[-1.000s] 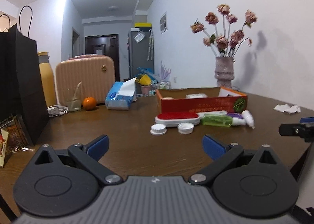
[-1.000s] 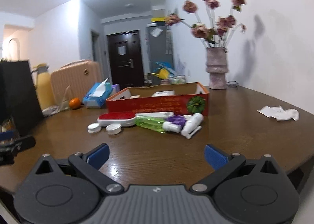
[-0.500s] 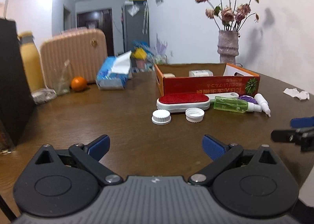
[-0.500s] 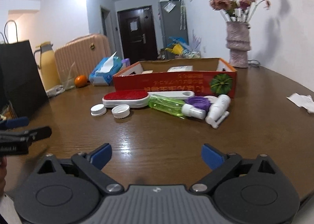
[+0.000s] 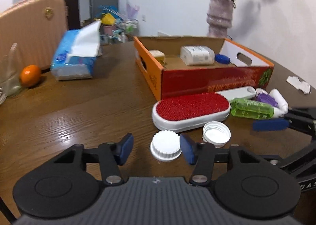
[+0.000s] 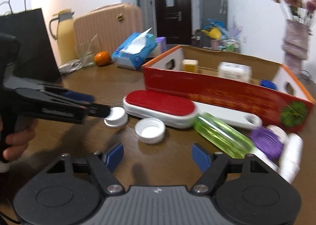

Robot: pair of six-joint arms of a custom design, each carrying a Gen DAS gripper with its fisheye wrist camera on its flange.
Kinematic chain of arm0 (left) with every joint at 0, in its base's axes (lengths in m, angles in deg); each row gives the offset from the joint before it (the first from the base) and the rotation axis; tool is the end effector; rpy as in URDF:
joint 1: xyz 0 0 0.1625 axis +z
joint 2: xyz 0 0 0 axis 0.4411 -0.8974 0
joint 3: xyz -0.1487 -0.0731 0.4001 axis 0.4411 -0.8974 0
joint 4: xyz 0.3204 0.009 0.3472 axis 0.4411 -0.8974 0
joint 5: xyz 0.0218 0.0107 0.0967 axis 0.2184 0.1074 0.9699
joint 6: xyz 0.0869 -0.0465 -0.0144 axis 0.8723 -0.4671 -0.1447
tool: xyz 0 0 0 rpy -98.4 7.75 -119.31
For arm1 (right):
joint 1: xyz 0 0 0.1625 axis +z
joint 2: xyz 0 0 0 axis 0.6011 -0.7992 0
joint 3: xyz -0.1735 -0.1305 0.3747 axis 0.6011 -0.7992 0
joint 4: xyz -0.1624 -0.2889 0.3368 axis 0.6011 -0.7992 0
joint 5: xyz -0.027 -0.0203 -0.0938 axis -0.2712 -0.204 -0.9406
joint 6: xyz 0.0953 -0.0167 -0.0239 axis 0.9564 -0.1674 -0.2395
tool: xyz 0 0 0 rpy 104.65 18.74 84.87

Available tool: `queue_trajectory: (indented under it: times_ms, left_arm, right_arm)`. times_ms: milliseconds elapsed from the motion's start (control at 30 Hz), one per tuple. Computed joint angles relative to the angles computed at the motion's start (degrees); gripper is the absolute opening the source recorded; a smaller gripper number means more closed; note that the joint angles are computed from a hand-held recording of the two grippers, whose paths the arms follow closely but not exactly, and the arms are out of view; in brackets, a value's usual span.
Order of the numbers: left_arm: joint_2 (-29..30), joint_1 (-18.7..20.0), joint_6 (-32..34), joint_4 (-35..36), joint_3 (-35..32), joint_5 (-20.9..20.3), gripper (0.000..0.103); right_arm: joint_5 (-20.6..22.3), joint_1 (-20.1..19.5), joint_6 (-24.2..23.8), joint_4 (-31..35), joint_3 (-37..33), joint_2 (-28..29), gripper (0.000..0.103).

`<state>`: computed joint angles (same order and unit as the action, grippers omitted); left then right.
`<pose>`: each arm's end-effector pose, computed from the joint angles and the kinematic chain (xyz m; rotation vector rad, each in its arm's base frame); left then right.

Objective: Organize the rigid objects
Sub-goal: 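Grasp a white screw cap with the left tool while the right tool grasps another white cap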

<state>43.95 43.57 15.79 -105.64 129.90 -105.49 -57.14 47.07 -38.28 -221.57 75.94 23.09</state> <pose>-0.1389 -0.8647 0.0047 1.0681 2.3754 -0.7726 0.0317 -0.7773 0.0890 0.6513 -2.3206 0.9708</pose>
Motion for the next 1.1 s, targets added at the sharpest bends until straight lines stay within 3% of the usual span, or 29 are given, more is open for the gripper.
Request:
queue_trajectory:
  times_ms: [100,133,233,300,633,733,1100]
  left_arm:
    - [0.9,1.1,-0.4,2.4,-1.3,-2.7,0.047]
    - [1.0,0.9,1.3,-0.3,-0.4,-2.1,0.039]
    - [1.4,0.9,2.9,-4.7,1.1,-2.7,0.039]
    - [1.5,0.6,4.3,-6.0,1.6,-2.2,0.039]
    - [1.1,0.5,2.1,-6.0,2.1,-1.8,0.039]
    - [0.8,-0.5,-0.4,-9.0,3.8,2.1,0.039]
    - [-9.9,-6.3,-9.0,-28.4,26.5,1.9,0.039]
  right_arm:
    - [-1.4,0.6,-1.8,2.9,-4.1,2.4,0.073]
    - [-1.9,0.8,-2.0,3.5,-5.0,3.0,0.067]
    - [-1.6,0.7,-3.1,4.7,-6.3,3.9,0.046]
    - [-1.2,0.8,-3.1,5.7,-6.3,3.7,0.039]
    - [-2.4,0.9,-3.0,-1.0,-0.9,0.9,0.039]
    - [-2.5,0.8,-2.3,-4.8,3.4,-1.9,0.039]
    - [-0.8,-0.9,-0.1,-20.6,21.7,-12.8,0.039]
